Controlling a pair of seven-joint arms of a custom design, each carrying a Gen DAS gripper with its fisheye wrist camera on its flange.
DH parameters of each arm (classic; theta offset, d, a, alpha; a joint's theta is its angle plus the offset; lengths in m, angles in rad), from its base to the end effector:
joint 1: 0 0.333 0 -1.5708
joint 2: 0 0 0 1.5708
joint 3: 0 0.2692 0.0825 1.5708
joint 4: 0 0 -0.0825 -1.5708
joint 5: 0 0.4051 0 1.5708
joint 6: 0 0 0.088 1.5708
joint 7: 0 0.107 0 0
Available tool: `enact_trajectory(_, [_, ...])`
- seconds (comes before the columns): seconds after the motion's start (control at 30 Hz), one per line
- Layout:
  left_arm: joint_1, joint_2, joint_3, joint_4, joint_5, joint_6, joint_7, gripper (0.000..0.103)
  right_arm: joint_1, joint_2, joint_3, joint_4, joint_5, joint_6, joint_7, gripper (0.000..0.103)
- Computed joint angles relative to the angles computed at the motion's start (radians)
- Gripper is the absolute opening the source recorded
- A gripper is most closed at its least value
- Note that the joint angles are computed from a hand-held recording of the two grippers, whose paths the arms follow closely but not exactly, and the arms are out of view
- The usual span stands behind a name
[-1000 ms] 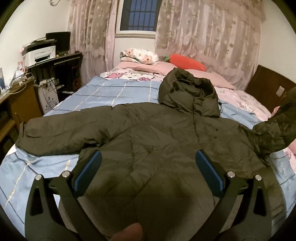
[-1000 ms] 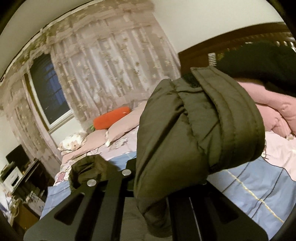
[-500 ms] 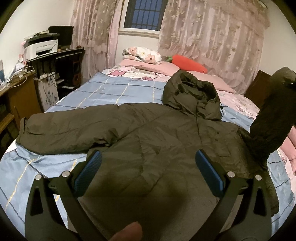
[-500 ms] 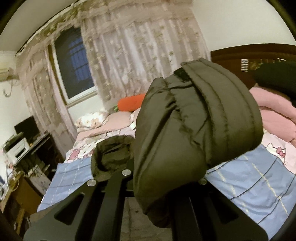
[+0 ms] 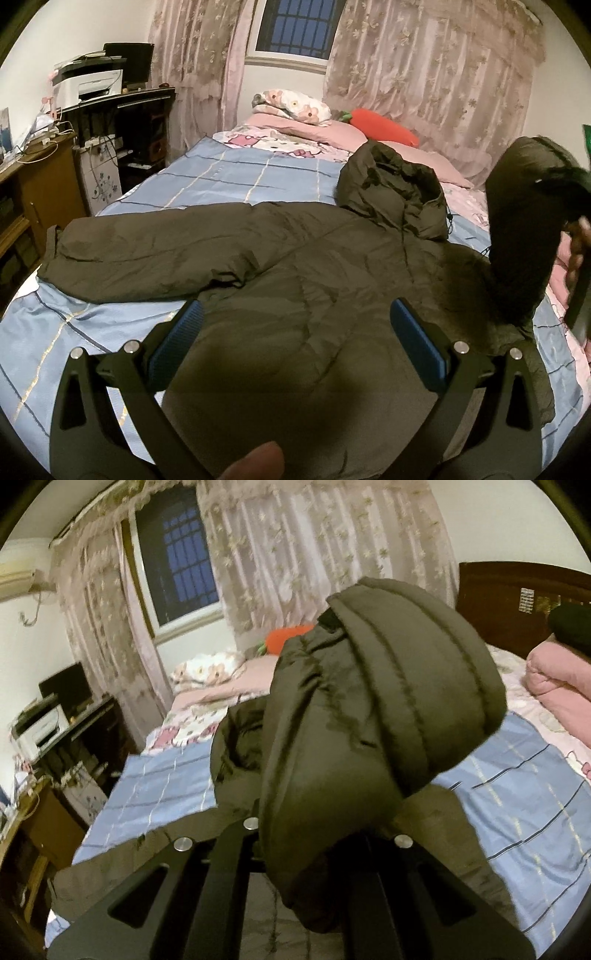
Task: Fold large clothes
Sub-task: 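Lift the held sleeve and carry it across the jacket body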
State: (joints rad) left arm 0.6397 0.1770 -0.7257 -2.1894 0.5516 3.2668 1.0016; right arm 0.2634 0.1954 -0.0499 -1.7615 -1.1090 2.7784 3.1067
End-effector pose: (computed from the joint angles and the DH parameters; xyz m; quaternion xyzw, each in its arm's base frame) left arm 0.5923 -0.0946 0.3761 -0.6202 0.6398 -0.3857 0.2392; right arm 0.6445 0.1823 0.4735 -0.4719 0.7246 -0.3400 0.3697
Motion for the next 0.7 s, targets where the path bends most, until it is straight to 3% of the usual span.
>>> enact_trajectory(0.4, [0.166,0.032,-0.139,0.001,-0.029,-0.023,0.043,0.101,0.059,0.265,0.01,0.204,0.241,-0.045,-0.236,0.005])
enact_trajectory(0.7, [0.179,0.042,-0.158,0.001,-0.077,-0.03,0.087,0.101,0.09,0.483,0.029,0.433,0.475,-0.18,-0.498,0.007])
